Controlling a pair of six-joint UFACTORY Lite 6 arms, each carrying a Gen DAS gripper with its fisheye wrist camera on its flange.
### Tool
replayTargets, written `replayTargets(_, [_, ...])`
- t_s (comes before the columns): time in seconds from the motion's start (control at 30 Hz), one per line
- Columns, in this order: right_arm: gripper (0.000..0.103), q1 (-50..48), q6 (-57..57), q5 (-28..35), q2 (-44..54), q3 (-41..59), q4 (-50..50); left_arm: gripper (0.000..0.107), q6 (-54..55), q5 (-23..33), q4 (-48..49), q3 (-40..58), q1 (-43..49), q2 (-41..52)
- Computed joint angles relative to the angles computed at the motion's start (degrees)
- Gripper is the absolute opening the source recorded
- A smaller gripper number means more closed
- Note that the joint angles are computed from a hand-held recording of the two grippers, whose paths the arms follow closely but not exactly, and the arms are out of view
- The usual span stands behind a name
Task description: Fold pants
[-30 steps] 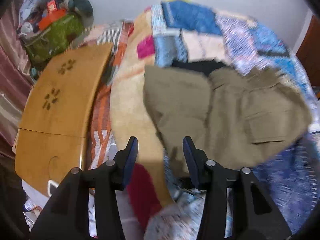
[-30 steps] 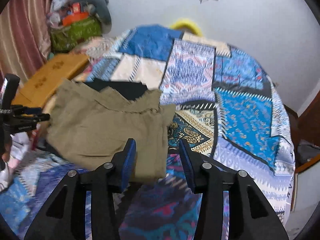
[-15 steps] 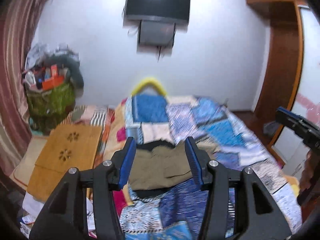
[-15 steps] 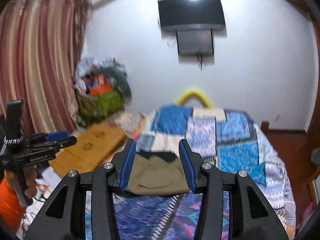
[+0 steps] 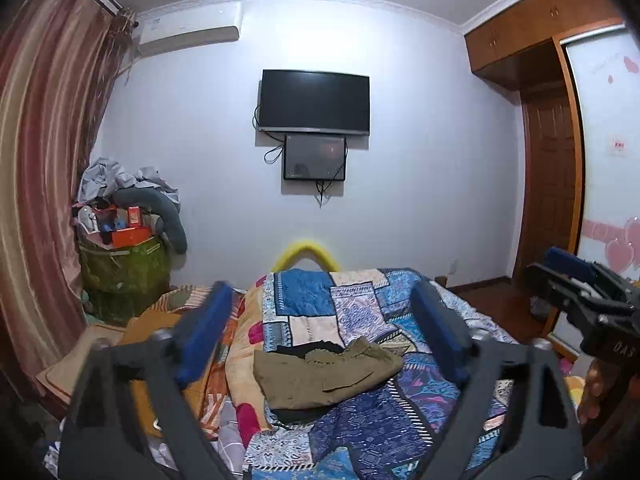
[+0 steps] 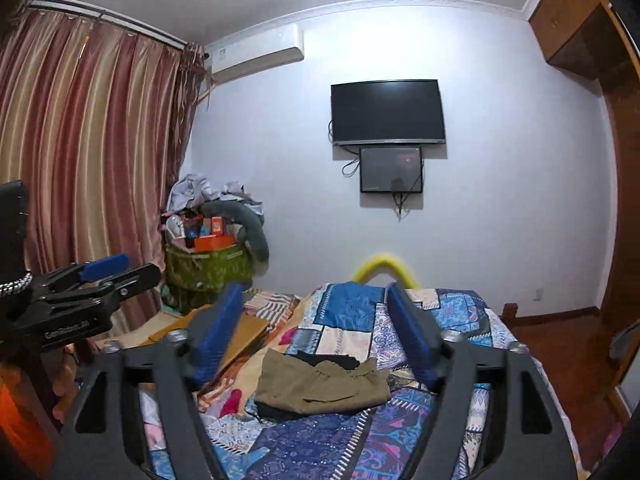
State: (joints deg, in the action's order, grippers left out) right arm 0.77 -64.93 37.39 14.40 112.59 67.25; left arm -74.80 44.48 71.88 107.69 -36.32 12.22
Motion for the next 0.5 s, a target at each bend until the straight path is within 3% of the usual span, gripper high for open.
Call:
replayTargets(0.1, [0.09,0.9,0.4,-2.7,-1.7,-1.9,-1.2,0.103,-1.8,1.2,1.2,-1.8,-0.8,-1.5])
replayTargets(0.17, [0.103,1.6,0.8,-4.7,-2.7,-3.1,-1.9,0.103,-2.7,1.8,2.1,-2.7,-1.0,-2.1])
replayTargets(0.5, [0.103,1.8,0.0,-5.9,-5.8,-6.9,-2.0,0.103,-4.0,1.9,2.4,-4.7,-1.3,-2.8])
